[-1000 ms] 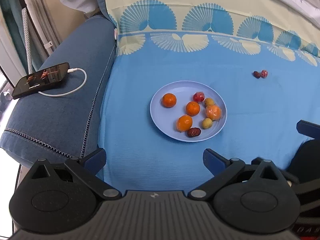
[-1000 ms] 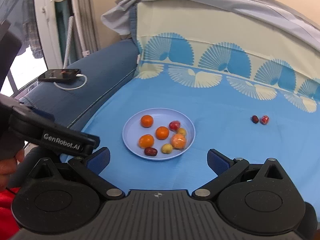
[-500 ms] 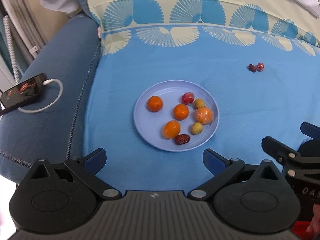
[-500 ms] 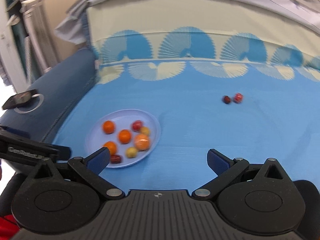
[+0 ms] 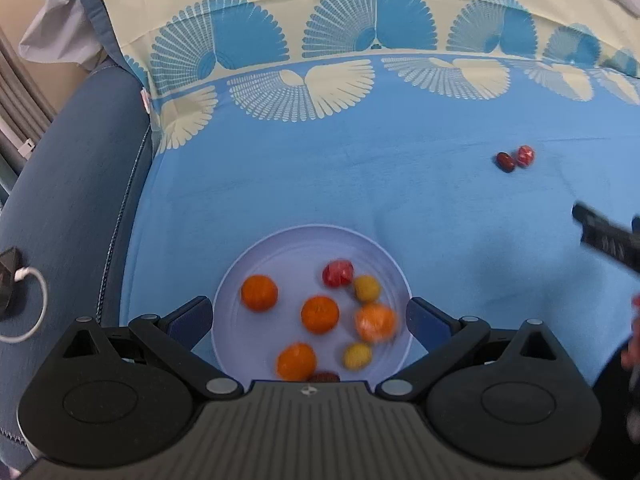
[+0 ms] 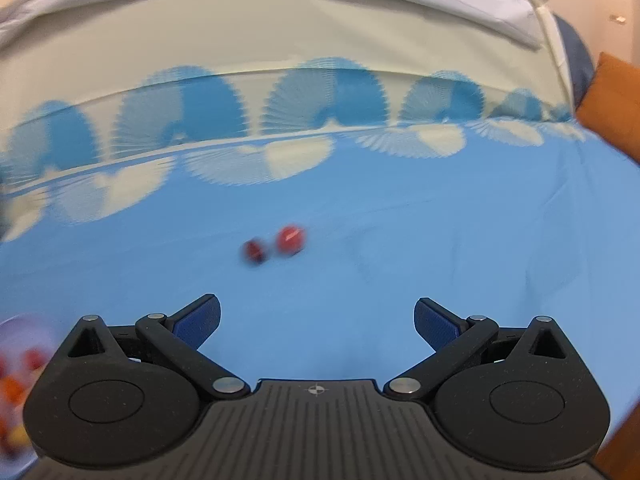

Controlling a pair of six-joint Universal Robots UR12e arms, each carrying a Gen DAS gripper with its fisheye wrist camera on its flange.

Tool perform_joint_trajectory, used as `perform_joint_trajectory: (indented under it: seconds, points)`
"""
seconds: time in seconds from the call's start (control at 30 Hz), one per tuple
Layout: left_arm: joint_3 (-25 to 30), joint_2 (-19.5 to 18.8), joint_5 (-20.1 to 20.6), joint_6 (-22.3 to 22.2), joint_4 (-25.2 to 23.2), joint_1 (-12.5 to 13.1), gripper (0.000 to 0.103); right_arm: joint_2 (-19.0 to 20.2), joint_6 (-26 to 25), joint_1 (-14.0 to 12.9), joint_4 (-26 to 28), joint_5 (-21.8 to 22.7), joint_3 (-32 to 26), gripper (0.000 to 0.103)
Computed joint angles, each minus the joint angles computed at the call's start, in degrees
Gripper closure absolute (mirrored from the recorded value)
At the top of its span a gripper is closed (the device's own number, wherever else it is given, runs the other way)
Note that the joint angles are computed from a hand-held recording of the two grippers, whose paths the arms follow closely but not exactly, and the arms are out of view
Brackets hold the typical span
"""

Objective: Organize fruits
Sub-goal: 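Grasp the dark red date with the left tool while the right tool grasps the wrapped red fruit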

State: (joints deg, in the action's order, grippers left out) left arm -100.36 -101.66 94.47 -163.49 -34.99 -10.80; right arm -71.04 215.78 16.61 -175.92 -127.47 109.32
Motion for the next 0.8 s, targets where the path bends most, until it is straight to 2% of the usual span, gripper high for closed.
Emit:
perform_joint_trajectory:
  seconds: [0.1, 0.17, 0.3, 0.4, 0.43, 0.47, 0.5, 0.53, 0.6, 0.7, 0.8]
  points:
    - [2.16, -2.03, 1.66, 0.15, -1.35, -0.80, 0.000, 3.17, -2.76, -3.22, -1.58, 1.34, -1.81, 0.001]
    - [3.88, -3.75, 3.20, -0.09, -1.86, -1.60, 0.000, 5.04, -5.22, -5.17, -1.08, 4.26, -3.35, 0.001]
    - [7.27, -6.91, 4.03, -0.99, -3.58, -2.84, 0.000, 8.70, -9.50, -7.22, -2.39, 8.63, -6.72, 0.001]
    - [9.01, -9.49, 4.34, -0.86, -0.64, -4.17, 0.000, 10.76, -13.72, -7.85, -6.93, 10.63, -8.03, 0.023]
    - [9.41, -10.40, 4.56, -0.22, 1.16, -4.71, 0.000, 11.28, -14.66, -8.12, -8.77, 11.54, -8.20, 0.040]
    - [10.11, -11.50, 4.75, 0.50, 2.53, -5.33, 0.000, 11.34, -15.18, -8.50, -10.39, 13.13, -8.02, 0.062]
    - [10.76, -12.37, 4.48, 0.91, 3.24, -5.81, 0.000, 11.33, -15.55, -8.85, -11.47, 14.46, -7.84, 0.065]
    - [11.39, -13.24, 3.66, 1.19, 3.97, -6.25, 0.000, 11.23, -16.03, -8.87, -11.23, 13.76, -7.80, 0.069]
    - [13.29, -15.19, 1.61, 1.11, 4.24, -7.24, 0.000, 10.69, -15.71, -8.65, -8.32, 8.98, -7.73, 0.070]
    - [15.69, -17.62, -3.34, 0.92, 4.04, -8.30, 0.000, 9.40, -9.61, -9.42, -4.02, 1.34, -6.38, 0.070]
    - [18.71, -20.35, -8.58, 0.47, 1.30, -9.21, 0.000, 8.31, -3.12, -10.55, -2.64, -1.49, -4.62, 0.069]
